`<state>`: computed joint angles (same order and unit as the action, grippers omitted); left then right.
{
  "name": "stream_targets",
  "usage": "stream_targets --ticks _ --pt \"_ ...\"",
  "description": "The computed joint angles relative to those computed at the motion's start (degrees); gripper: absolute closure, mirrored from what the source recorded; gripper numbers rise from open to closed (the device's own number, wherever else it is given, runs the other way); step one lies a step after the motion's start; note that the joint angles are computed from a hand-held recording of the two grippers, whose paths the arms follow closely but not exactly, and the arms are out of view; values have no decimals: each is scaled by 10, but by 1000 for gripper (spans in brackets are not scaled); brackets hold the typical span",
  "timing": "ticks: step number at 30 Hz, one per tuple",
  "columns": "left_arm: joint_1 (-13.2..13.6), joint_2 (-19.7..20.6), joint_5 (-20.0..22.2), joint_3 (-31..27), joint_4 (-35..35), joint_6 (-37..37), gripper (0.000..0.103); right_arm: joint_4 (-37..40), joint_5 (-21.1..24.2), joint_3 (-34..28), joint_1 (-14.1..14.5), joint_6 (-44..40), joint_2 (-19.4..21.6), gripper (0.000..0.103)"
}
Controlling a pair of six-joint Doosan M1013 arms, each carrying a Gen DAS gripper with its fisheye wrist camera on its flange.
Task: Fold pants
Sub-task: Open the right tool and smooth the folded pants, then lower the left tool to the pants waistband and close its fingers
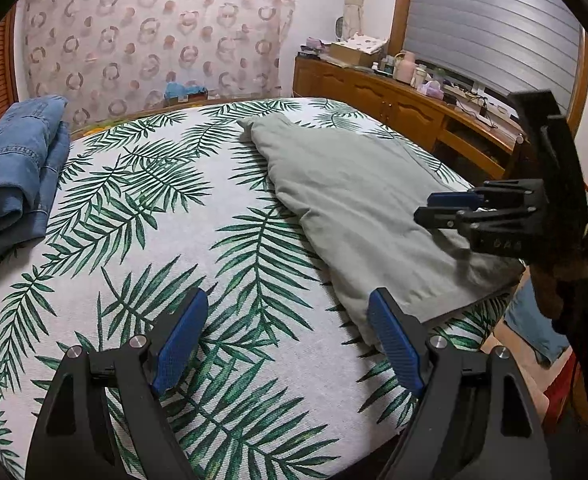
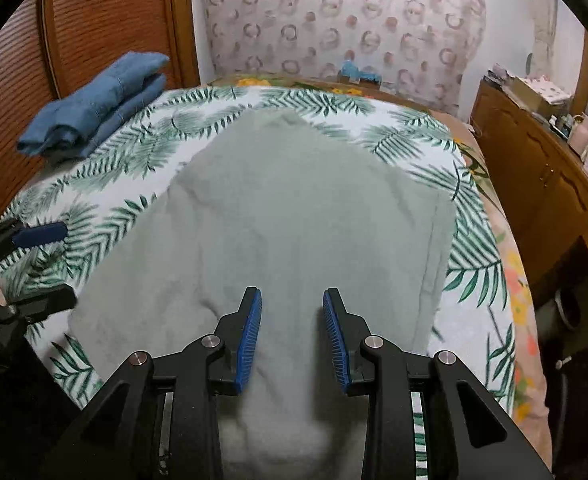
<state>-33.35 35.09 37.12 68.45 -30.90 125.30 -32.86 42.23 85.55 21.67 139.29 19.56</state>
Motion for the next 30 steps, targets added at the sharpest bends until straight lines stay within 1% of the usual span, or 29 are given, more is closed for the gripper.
stream_targets --ticks 1,5,8,10,12,14,16,19,25,30 --pt "0 0 0 0 -1 1 20 -14 -5 4 2 14 -1 66" --pt "0 0 0 0 -4 5 20 -53 -26 20 4 63 -5 61" --pt "0 -1 1 1 -8 11 20 -80 -18 19 11 92 0 56" --pt "1 0 6 0 -19 25 20 -82 -11 13 13 99 5 54" --pt "1 -2 7 2 -30 40 25 -78 -9 12 14 98 7 54" --pt "2 -1 15 0 -39 50 33 -75 -4 6 16 100 9 54" --pt "2 -1 21 0 -44 56 39 -66 1 3 16 95 9 54" --pt "3 1 37 -4 -57 69 46 -63 -14 15 18 103 -4 54" --pt "-1 -2 44 -2 -61 86 48 -97 -18 54 33 150 -36 54" --pt "-3 0 51 -4 -53 83 49 -118 6 74 49 180 -50 54"
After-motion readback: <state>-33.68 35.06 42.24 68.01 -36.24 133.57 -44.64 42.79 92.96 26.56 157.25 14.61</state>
